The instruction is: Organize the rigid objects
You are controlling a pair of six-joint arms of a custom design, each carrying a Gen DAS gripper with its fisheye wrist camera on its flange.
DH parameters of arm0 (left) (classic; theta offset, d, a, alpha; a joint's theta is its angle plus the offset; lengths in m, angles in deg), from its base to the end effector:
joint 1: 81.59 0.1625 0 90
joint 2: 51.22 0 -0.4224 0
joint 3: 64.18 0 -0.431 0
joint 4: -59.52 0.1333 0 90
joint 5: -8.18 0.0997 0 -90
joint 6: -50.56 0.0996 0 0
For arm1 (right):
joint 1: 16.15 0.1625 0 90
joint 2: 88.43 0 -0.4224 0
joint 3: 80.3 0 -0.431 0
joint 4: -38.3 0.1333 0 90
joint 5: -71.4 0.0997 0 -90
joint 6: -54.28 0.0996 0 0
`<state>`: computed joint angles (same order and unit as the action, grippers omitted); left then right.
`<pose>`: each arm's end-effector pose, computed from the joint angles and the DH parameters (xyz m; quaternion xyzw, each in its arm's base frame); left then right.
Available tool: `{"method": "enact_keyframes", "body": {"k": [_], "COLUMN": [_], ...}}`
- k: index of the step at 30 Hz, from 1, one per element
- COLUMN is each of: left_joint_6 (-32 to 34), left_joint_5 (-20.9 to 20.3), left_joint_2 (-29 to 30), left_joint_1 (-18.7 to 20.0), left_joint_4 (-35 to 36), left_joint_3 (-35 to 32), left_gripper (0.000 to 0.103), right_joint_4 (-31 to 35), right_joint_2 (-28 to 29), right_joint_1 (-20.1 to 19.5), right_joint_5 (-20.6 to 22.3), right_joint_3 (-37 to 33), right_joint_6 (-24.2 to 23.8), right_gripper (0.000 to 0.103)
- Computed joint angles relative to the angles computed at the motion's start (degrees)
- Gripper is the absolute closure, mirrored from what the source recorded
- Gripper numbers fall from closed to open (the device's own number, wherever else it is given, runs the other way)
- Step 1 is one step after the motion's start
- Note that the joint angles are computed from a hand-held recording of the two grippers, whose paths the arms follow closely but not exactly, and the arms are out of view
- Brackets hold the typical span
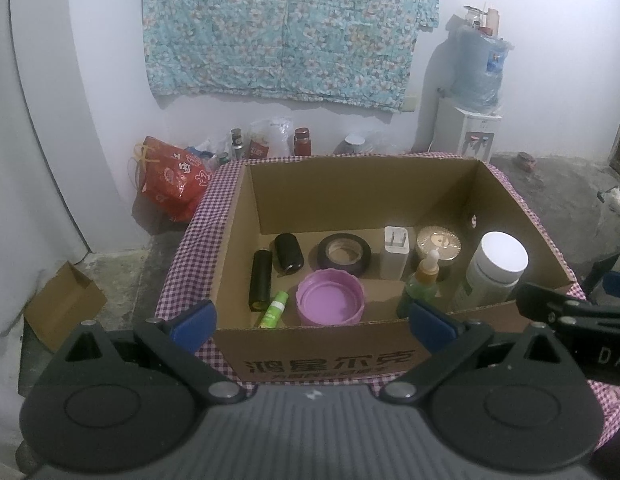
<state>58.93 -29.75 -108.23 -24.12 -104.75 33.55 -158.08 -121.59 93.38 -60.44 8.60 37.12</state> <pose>-0.1836 -0.6818 0.2397 0.1819 0.8503 -0.3415 0.3567 0.3027 -0.6532 0.0674 0.1208 -0.8495 0.4061 0.3144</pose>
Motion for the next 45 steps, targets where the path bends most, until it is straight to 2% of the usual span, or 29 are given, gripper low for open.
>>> {"method": "enact_keyframes", "body": {"k": [45], "left_joint_6": [-0.2], "left_joint_5": [-0.2], "left_joint_2": [0.0], "left_joint_1": [0.0], "left_joint_4": [0.0], "left_joint_3": [0.0], "left_gripper": [0.0], "right_joint_4": [0.6], "right_joint_2": [-0.3], "right_joint_1": [0.5], "right_joint_5": [-0.6], "right_joint_3": [0.1], "right_joint_6": [0.8], "right_gripper": [0.001]}}
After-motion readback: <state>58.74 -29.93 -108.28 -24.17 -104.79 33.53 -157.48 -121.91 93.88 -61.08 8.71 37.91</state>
